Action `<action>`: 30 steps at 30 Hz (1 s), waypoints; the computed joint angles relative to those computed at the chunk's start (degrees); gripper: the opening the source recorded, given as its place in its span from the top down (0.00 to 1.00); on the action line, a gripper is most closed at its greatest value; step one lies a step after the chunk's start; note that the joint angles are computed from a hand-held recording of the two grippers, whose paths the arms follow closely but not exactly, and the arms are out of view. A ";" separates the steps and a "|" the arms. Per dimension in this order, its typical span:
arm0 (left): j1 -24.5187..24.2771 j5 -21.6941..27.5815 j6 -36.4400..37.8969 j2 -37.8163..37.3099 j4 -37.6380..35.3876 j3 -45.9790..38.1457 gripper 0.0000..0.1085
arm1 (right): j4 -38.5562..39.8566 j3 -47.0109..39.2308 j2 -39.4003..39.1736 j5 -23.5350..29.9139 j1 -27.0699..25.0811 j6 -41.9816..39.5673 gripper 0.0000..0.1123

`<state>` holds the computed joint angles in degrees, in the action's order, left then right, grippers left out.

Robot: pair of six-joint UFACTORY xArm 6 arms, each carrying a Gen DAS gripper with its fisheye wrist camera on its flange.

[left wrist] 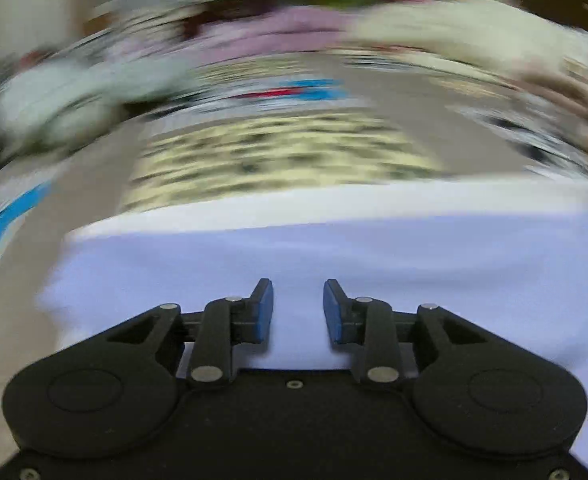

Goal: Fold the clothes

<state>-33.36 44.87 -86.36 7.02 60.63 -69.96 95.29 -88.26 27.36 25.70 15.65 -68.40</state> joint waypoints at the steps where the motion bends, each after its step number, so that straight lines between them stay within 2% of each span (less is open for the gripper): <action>1: 1.28 1.61 -2.37 -2.25 -0.78 2.14 0.73 | 0.35 0.10 -0.03 0.21 -0.08 -0.29 0.74; 2: 2.70 3.04 -4.73 -4.41 -1.55 4.17 0.74 | 0.49 0.10 0.00 0.49 -0.20 -0.29 0.74; 3: 3.47 2.07 -6.90 -6.42 -1.30 5.87 0.74 | 0.69 0.10 0.03 0.75 -0.31 -0.39 0.74; 6: 1.58 1.63 -4.55 -5.61 -0.35 3.32 0.74 | 0.99 0.09 0.09 0.94 -0.31 -0.99 0.72; 7: 0.93 -0.08 -4.18 -4.45 -0.12 1.98 0.74 | 1.12 0.06 0.10 1.17 -0.37 -1.09 0.72; 10: 0.17 -10.06 -3.83 1.31 -0.96 -2.96 0.64 | 1.40 0.01 0.18 1.85 -0.66 -0.75 0.72; 11: -0.05 -12.89 -1.86 3.72 -2.55 -5.08 0.63 | 1.38 0.04 0.15 1.86 -0.65 -0.71 0.72; 12: -0.77 -13.51 2.50 6.65 -5.50 -7.87 0.60 | 1.34 0.02 0.16 1.93 -0.67 -0.65 0.72; 13: -1.38 -11.73 5.84 9.56 -7.74 -10.86 0.59 | 1.30 -0.01 0.20 2.01 -0.71 -0.55 0.72; 14: -1.73 -7.55 6.79 10.47 -8.87 -11.98 0.59 | 1.35 0.04 0.17 2.11 -0.74 -0.57 0.72; 15: -2.09 -3.59 5.33 8.98 -9.74 -11.56 0.61 | 1.38 0.02 0.21 2.42 -0.86 -0.48 0.72; 16: -2.28 -0.91 1.52 6.72 -8.87 -9.94 0.72 | 1.57 0.05 0.23 2.82 -1.02 -0.42 0.72; 17: -2.48 1.90 -2.00 4.57 -8.31 -8.54 0.70 | 1.49 0.01 0.28 2.90 -1.05 -0.29 0.72; 18: -2.67 4.77 -5.19 2.50 -8.05 -7.29 0.64 | 1.38 -0.05 0.33 2.94 -1.05 -0.14 0.72; 20: -4.32 7.11 -6.44 -4.28 -7.33 -1.75 0.61 | 0.97 -0.18 0.42 3.06 -1.10 0.38 0.72; 22: -8.40 14.76 -8.84 -11.31 -6.22 3.30 0.61 | -0.15 -0.36 0.47 3.29 -1.21 1.84 0.72; 24: -12.49 20.18 -11.70 -17.69 -7.62 8.38 0.61 | -1.98 -0.65 0.48 3.42 -1.24 4.01 0.70; 25: -14.32 22.22 -13.46 -20.94 -8.75 11.23 0.61 | -3.78 -0.81 0.35 4.35 -1.58 6.56 0.65; 28: -20.50 28.58 -20.23 -30.19 -11.86 19.32 0.60 | -6.40 1.86 -3.16 5.30 -2.30 11.68 0.41; 30: -24.74 30.63 -28.09 -35.29 -13.45 23.99 0.58 | -0.52 7.72 -8.67 6.97 -3.15 8.64 0.38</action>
<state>-58.11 75.51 -114.46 -28.28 47.18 -45.97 94.77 -80.54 18.69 32.67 12.50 -59.75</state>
